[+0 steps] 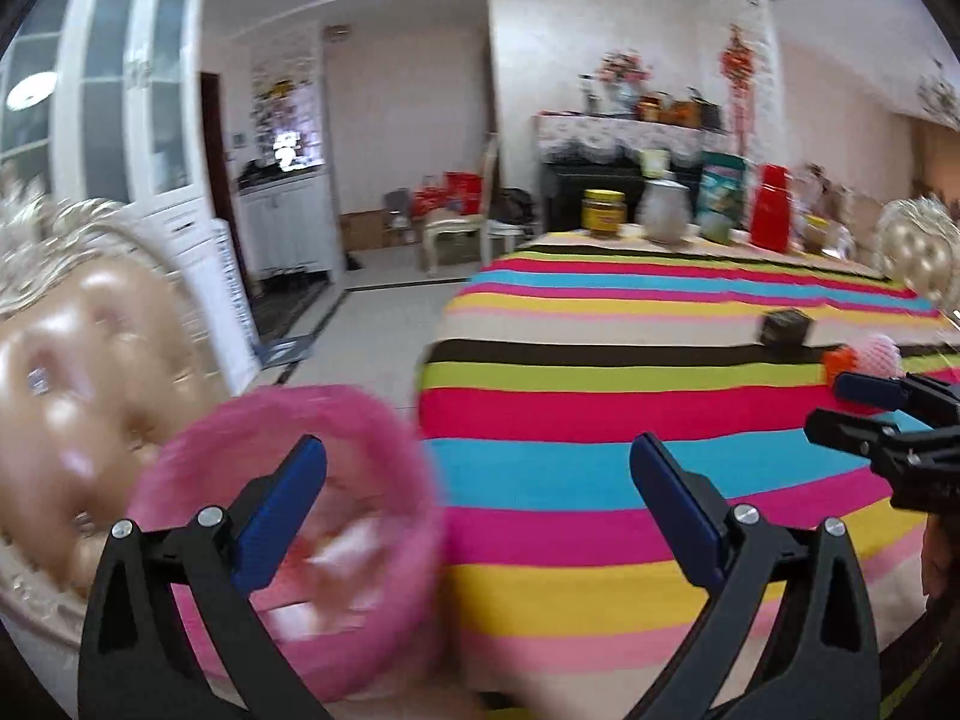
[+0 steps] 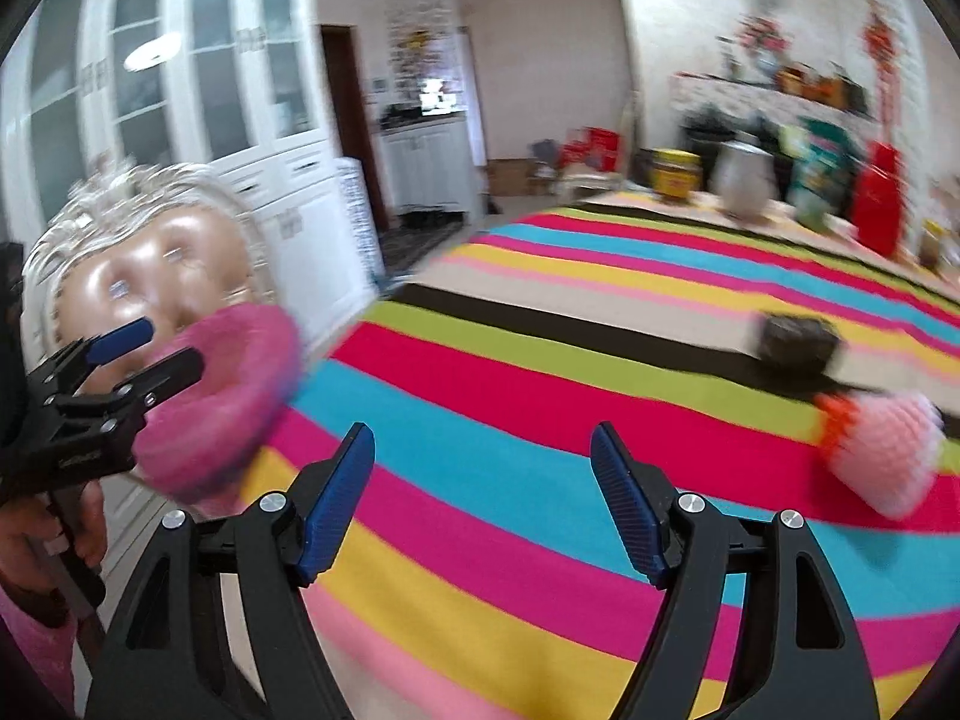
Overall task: Collect trash
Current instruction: 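Move both tools back from the bin toward the table, then grasp the pink foam fruit net with the right tool while the left tool grasps the black box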
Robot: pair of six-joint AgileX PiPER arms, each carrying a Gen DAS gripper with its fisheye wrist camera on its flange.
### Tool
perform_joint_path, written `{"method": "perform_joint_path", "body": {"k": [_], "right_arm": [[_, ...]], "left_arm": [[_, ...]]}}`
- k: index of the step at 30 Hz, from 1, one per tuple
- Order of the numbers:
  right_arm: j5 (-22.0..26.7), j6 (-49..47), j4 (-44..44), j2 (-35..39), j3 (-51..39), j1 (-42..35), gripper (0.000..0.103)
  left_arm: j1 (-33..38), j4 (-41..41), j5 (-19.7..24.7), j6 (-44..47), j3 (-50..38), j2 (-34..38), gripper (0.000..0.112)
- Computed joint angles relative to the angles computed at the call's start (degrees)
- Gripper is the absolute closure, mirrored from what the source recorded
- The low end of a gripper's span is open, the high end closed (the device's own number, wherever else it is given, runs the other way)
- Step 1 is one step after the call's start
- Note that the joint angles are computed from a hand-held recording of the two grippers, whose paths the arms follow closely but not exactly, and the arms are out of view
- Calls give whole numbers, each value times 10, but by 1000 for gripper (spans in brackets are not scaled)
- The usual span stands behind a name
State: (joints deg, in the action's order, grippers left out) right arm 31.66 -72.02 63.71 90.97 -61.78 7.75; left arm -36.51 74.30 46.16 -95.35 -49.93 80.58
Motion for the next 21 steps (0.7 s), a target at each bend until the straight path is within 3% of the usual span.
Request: {"method": "perform_joint_path", "body": {"k": [5,11,13,18,21], "right_arm": [[31,-42,11,7,2,-124,32],[63,-39,-9,68,-57,-234,29],[61,-15,-28,93,-88,-250,29],[69,66,-83,171,-186,-269,29],[101,105,-112,214,-248,-273,29]], "left_arm": [[-40,-13,-16,-3,-109,106,14],[-49,-91,-67,80,-263,230,14],[-64,-115,-40,118,-338,285,14],[-71,-174,-54,177,-446,358,14],[-72,-204,-40,222,-499,392,14]]}}
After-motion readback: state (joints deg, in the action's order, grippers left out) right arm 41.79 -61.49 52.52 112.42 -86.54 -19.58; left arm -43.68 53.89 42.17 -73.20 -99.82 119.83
